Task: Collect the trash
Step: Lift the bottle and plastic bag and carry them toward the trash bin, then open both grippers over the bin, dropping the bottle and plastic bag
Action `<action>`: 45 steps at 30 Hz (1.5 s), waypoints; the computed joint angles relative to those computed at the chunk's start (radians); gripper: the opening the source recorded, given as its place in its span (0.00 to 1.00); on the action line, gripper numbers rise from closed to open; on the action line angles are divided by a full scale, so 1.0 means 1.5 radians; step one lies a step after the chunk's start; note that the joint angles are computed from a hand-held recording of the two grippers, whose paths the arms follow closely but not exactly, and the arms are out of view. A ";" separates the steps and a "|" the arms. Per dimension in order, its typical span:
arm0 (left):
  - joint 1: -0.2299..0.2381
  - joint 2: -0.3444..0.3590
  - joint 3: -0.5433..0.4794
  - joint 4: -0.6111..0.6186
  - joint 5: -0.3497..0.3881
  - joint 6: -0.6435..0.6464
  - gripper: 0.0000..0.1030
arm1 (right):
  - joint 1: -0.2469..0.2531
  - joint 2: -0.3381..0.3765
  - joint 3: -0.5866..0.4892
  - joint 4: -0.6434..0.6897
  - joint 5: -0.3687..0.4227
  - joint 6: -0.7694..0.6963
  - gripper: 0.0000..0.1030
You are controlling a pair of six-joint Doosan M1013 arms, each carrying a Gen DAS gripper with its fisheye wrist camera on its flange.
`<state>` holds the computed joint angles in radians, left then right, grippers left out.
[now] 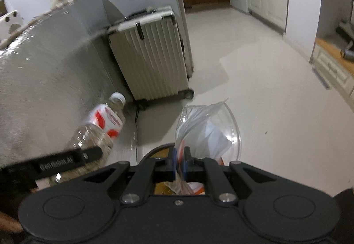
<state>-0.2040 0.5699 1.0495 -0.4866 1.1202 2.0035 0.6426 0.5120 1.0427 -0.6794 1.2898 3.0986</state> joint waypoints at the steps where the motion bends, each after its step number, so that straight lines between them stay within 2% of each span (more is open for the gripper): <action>1: -0.002 0.011 -0.007 0.006 0.012 -0.012 0.61 | -0.005 0.003 0.004 0.010 -0.009 0.008 0.06; 8: -0.018 0.085 -0.055 0.049 0.083 -0.079 0.61 | -0.037 0.024 0.042 0.077 -0.064 0.066 0.06; 14: -0.030 0.132 -0.087 0.094 0.131 -0.083 0.61 | -0.056 0.053 0.055 0.152 -0.088 0.023 0.06; 18: -0.037 0.155 -0.109 0.103 0.150 -0.085 0.61 | -0.073 0.055 0.068 0.196 -0.130 -0.002 0.06; 23: -0.044 0.168 -0.122 0.107 0.151 -0.077 0.61 | -0.093 0.066 0.076 0.254 -0.152 -0.032 0.06; 28: -0.049 0.173 -0.122 0.136 0.143 -0.082 0.63 | -0.101 0.076 0.069 0.274 -0.141 -0.056 0.06; 32: -0.051 0.168 -0.120 0.151 0.130 -0.084 0.83 | -0.106 0.080 0.067 0.294 -0.145 -0.077 0.06; 39: -0.051 0.161 -0.119 0.184 0.106 -0.107 0.89 | -0.111 0.077 0.080 0.297 -0.171 -0.075 0.07; 41: -0.050 0.160 -0.122 0.195 0.100 -0.118 0.91 | -0.112 0.074 0.088 0.293 -0.189 -0.067 0.13; 43: -0.049 0.162 -0.126 0.201 0.097 -0.130 0.93 | -0.113 0.075 0.090 0.291 -0.201 -0.061 0.39; 45: -0.049 0.164 -0.131 0.210 0.101 -0.143 0.95 | -0.111 0.078 0.083 0.292 -0.186 -0.073 0.47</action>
<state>-0.2771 0.8157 0.8533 -0.1721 1.2710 1.7893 0.4764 0.6287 1.1668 -0.2415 1.0109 2.9887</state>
